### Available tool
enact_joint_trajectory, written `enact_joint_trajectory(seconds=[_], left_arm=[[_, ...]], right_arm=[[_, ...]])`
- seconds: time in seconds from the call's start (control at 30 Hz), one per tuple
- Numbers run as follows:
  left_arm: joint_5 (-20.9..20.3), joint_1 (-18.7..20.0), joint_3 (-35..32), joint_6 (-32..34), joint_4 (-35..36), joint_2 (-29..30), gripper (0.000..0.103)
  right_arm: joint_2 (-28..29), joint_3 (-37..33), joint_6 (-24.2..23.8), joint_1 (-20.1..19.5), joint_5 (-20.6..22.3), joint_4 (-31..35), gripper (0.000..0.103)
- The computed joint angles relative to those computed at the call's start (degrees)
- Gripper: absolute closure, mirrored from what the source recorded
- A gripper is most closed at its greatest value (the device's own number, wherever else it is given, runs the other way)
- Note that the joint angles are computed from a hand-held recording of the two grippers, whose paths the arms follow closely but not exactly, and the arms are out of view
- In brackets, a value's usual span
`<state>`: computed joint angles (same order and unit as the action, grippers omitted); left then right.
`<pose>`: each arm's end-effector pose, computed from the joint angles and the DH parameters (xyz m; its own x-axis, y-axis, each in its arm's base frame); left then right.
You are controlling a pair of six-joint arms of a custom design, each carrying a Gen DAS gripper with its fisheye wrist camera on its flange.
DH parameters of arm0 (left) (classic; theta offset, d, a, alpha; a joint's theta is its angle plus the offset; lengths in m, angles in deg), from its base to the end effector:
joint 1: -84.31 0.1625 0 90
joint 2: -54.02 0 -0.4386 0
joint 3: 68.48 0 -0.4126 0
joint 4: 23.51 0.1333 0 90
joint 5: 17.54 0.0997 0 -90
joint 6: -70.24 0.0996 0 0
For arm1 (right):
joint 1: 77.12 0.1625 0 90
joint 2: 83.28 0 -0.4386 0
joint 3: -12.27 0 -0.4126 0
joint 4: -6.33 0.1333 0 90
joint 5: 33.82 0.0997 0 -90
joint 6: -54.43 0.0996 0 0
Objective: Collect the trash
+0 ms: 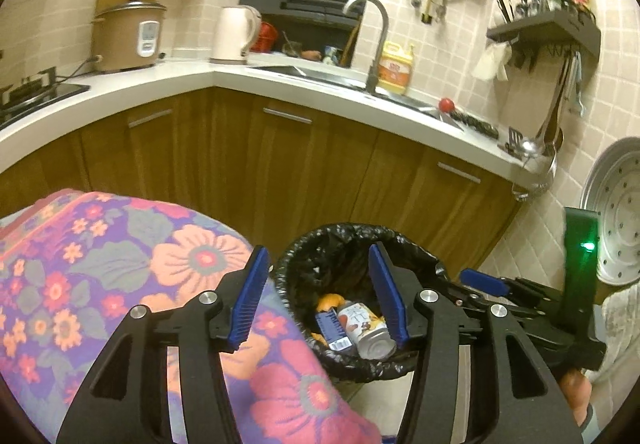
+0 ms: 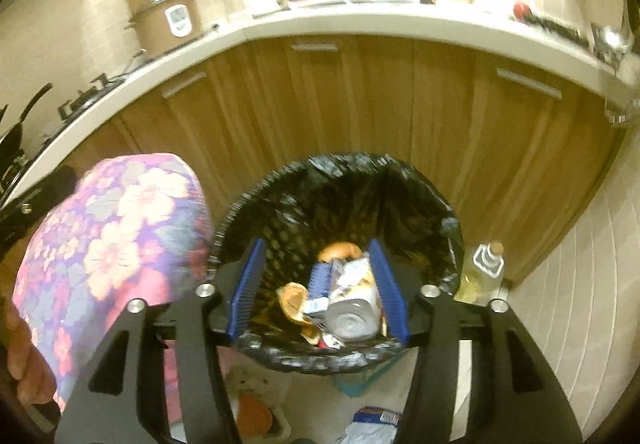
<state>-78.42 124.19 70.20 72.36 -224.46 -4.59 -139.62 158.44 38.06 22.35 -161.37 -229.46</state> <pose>-0.2133 -0.4151 0.1070 -0.7269 0.5303 -0.4364 0.6860 0.5310 -0.4974 0.1318 -0.3486 0.1534 -0.8041 0.1972 0.5609 -0.3322 0.6334 -0.6989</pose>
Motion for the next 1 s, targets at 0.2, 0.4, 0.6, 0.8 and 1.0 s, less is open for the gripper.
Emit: enact_joint_trajectory(seconds=[0.2,0.4,0.6,0.8,1.0], left_arm=[[6.1,-1.8,3.8,-0.5,-4.1,-3.5,0.035],[18.5,-4.7,7.9,-0.9,-10.9,-2.4,0.025],[24.0,-4.5,8.9,-0.2,-14.4,-2.4,0.022],[24.8,-3.9,9.2,0.0,-17.0,-1.9,0.019],[27.9,-4.7,9.7,0.8,-20.6,0.1,0.018]], right_arm=[[4.8,-2.8,-2.8,7.8,-4.0,-5.4,0.035],[10.2,-5.8,-7.1,13.0,-7.1,-12.6,0.019],[13.4,-8.4,-7.6,15.2,-6.2,-13.3,0.018],[16.3,-10.4,-10.9,16.3,-7.8,-15.0,0.017],[16.5,-9.6,-8.7,15.0,-5.5,-14.1,0.015]])
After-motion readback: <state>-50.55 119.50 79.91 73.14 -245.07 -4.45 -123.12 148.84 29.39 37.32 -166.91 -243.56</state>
